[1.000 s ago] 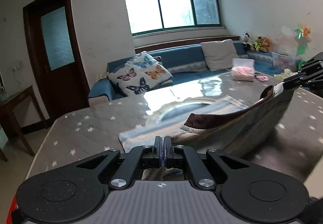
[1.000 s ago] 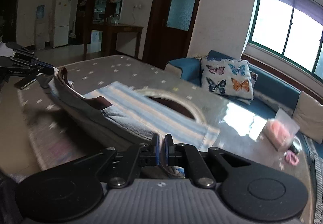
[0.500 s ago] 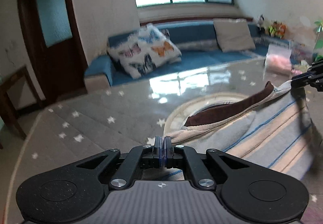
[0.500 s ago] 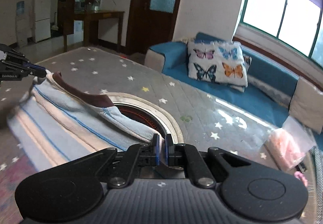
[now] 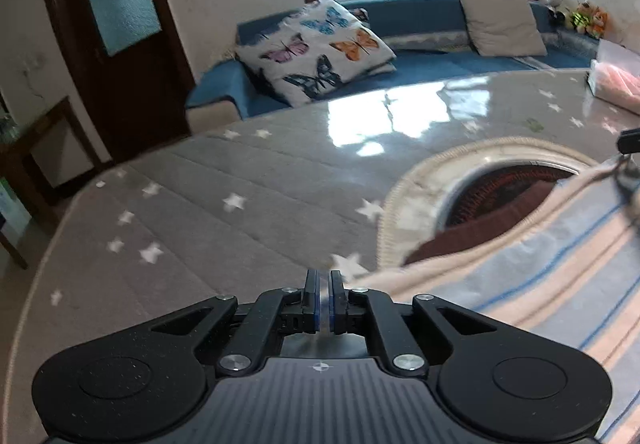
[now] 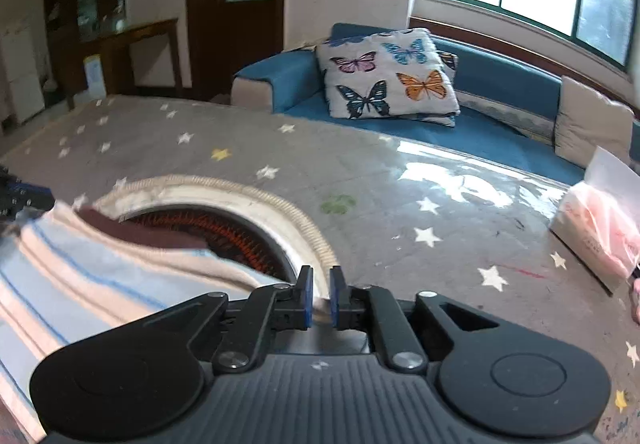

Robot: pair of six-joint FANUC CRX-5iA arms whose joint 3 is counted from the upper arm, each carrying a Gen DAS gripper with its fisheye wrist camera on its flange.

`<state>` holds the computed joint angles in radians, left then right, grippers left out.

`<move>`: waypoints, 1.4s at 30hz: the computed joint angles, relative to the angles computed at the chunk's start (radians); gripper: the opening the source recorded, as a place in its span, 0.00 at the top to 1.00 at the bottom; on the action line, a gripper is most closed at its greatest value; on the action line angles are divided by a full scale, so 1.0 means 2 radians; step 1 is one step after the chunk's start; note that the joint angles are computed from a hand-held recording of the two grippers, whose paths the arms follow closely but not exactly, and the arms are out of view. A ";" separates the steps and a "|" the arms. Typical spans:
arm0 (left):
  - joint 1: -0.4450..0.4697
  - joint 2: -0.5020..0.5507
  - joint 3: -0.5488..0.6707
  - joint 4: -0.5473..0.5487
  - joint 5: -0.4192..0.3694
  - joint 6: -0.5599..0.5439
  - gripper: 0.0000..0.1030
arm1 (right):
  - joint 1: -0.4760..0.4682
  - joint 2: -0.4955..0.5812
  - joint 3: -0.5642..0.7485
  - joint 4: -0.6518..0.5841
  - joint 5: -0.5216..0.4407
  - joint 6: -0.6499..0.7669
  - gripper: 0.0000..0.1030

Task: Fold clothes
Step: 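Lift the hem with both grippers and fold it toward the brown collar, then lay the hem down over the shirt and open both grippers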

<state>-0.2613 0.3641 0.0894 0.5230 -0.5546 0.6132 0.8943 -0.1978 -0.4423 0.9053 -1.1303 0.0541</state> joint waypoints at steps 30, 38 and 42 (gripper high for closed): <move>0.052 -0.073 -0.082 0.075 -0.088 -0.027 0.56 | 0.004 0.016 0.021 -0.055 0.088 0.000 0.61; 0.102 -0.132 -0.167 0.171 -0.142 -0.115 0.51 | 0.039 0.030 0.040 -0.054 0.096 0.035 0.48; 0.109 -0.142 -0.189 0.195 -0.159 -0.150 0.51 | 0.055 0.031 0.041 -0.055 0.089 0.038 0.48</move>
<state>-0.0433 0.0806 -0.2880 0.9138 -0.8730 0.3126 1.0040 -0.1359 -0.3594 0.7953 -0.9531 0.1296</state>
